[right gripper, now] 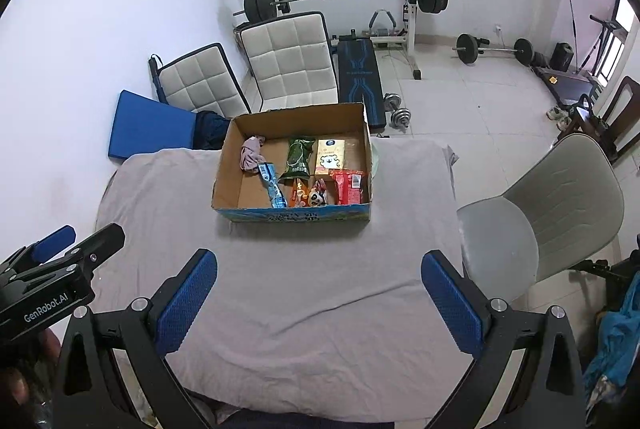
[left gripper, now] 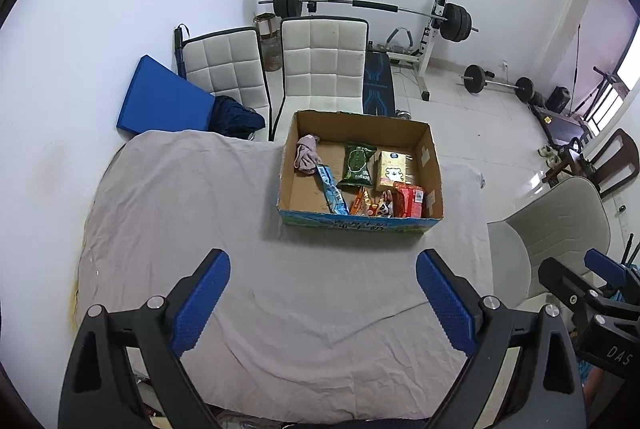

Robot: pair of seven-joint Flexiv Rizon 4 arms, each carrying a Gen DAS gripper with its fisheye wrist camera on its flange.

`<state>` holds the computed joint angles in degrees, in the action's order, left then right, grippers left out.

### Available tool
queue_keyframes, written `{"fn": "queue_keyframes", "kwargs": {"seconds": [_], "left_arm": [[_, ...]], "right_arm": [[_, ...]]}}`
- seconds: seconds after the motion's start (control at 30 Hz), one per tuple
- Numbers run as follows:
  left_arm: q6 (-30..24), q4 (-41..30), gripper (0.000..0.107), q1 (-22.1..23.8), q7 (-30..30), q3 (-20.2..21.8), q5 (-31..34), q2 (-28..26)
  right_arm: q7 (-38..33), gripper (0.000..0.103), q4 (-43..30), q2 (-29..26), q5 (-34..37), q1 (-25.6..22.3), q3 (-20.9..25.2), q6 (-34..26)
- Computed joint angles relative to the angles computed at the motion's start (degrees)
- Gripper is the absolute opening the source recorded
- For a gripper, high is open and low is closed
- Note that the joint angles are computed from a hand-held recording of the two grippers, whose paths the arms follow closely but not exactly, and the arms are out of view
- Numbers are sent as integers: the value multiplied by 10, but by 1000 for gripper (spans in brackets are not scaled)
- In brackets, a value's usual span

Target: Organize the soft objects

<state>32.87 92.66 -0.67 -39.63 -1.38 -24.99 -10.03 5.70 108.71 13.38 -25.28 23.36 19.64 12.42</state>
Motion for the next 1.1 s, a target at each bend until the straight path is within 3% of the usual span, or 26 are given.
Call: {"fn": "queue_keyframes", "kwargs": {"seconds": [0.07, 0.1, 0.53, 1.1], "left_arm": [[-1, 2, 96, 2, 2, 0, -6, 1], [-3, 2, 103, 3, 5, 0, -10, 1], [63, -1, 103, -7, -9, -11, -20, -24], [98, -48, 103, -29, -52, -24, 46, -84]], "right_arm": [[-3, 103, -3, 0, -2, 1, 1, -6], [-5, 103, -4, -1, -3, 0, 0, -6], [-33, 103, 10, -17, -12, -22, -25, -3], [-81, 103, 23, -50, -23, -57, -55, 50]]}}
